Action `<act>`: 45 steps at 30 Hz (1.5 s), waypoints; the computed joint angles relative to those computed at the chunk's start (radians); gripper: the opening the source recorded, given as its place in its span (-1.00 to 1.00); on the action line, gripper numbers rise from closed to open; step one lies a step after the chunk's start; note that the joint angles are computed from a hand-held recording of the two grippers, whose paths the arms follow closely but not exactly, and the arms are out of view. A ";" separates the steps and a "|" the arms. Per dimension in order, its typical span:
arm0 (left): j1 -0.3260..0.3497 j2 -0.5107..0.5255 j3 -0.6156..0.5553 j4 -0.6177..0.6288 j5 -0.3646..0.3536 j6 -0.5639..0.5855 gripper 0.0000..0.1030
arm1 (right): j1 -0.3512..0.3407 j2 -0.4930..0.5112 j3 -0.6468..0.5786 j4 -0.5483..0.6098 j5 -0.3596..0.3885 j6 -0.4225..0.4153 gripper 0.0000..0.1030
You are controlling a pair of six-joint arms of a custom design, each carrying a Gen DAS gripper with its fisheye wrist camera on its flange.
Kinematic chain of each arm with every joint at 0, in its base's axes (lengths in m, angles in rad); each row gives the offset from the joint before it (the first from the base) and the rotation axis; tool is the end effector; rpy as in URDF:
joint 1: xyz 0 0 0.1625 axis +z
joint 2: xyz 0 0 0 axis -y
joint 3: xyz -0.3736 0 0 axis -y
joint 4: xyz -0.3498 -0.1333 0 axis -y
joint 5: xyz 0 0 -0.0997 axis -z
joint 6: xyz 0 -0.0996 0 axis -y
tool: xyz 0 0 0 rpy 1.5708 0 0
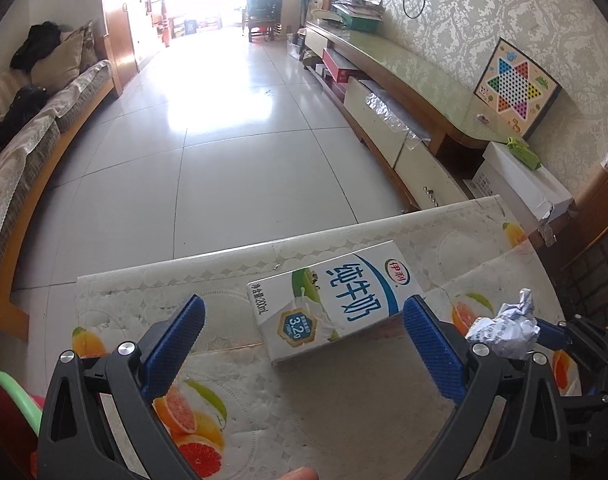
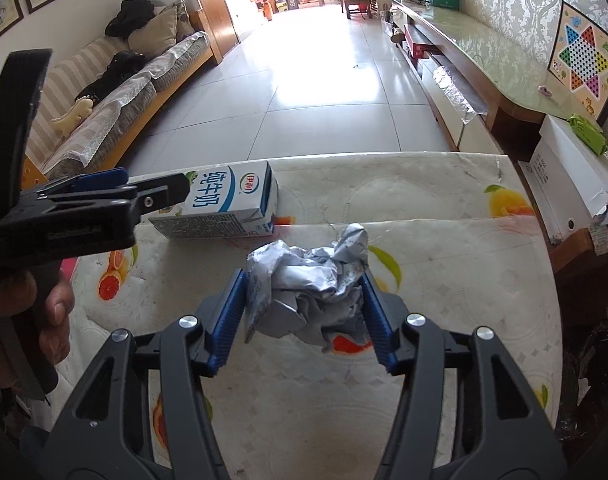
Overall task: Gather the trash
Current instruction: 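Grasp the white milk carton with the left tool while the right tool grasps the crumpled foil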
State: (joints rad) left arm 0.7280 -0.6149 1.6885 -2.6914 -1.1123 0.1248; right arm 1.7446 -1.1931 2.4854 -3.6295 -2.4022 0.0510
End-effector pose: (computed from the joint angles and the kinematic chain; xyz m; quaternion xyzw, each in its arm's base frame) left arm -0.3118 -0.5155 -0.0140 0.4481 0.8643 -0.1012 0.2047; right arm 0.1197 -0.3367 0.1942 -0.0986 -0.8561 0.3819 0.3338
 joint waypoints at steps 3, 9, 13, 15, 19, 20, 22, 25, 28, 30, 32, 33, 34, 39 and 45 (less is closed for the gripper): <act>-0.011 0.037 -0.028 0.011 0.009 0.053 0.85 | 0.020 -0.040 0.037 0.010 -0.024 0.018 0.05; -0.019 0.097 -0.097 0.065 0.017 0.163 0.86 | 0.038 -0.098 0.084 0.033 -0.037 0.065 0.05; 0.001 0.112 -0.149 0.128 -0.034 0.208 0.87 | 0.031 -0.112 0.103 0.028 -0.032 0.080 0.05; 0.014 0.111 -0.177 0.186 -0.098 0.238 0.85 | 0.032 -0.110 0.106 0.023 -0.036 0.079 0.05; 0.024 0.117 -0.202 0.266 -0.130 0.290 0.85 | 0.025 -0.111 0.110 0.010 -0.028 0.077 0.05; 0.023 0.120 -0.199 0.265 -0.114 0.303 0.85 | 0.024 -0.110 0.109 0.007 -0.027 0.077 0.05; 0.025 0.120 -0.190 0.260 -0.101 0.326 0.85 | 0.028 -0.104 0.109 0.003 -0.030 0.078 0.05; 0.034 0.116 -0.190 0.265 -0.109 0.329 0.85 | 0.024 -0.096 0.106 -0.003 -0.026 0.073 0.05; 0.037 0.111 -0.182 0.260 -0.111 0.318 0.83 | 0.020 -0.087 0.101 -0.005 -0.019 0.073 0.05; 0.040 0.109 -0.179 0.268 -0.116 0.301 0.83 | 0.021 -0.081 0.098 -0.009 -0.016 0.070 0.05; 0.039 0.104 -0.164 0.251 -0.111 0.291 0.81 | 0.024 -0.080 0.094 -0.007 -0.017 0.070 0.05; 0.037 0.101 -0.158 0.246 -0.108 0.284 0.80 | 0.026 -0.082 0.094 -0.006 -0.020 0.071 0.05; 0.036 0.098 -0.155 0.252 -0.110 0.272 0.70 | 0.029 -0.082 0.094 -0.006 -0.023 0.071 0.05; 0.042 0.074 -0.120 0.297 -0.147 0.266 0.18 | 0.053 -0.085 0.090 0.027 -0.040 0.096 0.05; 0.044 0.021 -0.055 0.270 -0.179 0.184 0.01 | 0.090 -0.089 0.090 0.060 -0.060 0.130 0.05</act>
State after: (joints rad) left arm 0.7716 -0.5937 1.6336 -2.4209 -1.2912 0.3090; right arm 1.8343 -1.2826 2.5756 -3.5699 -2.4627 0.1810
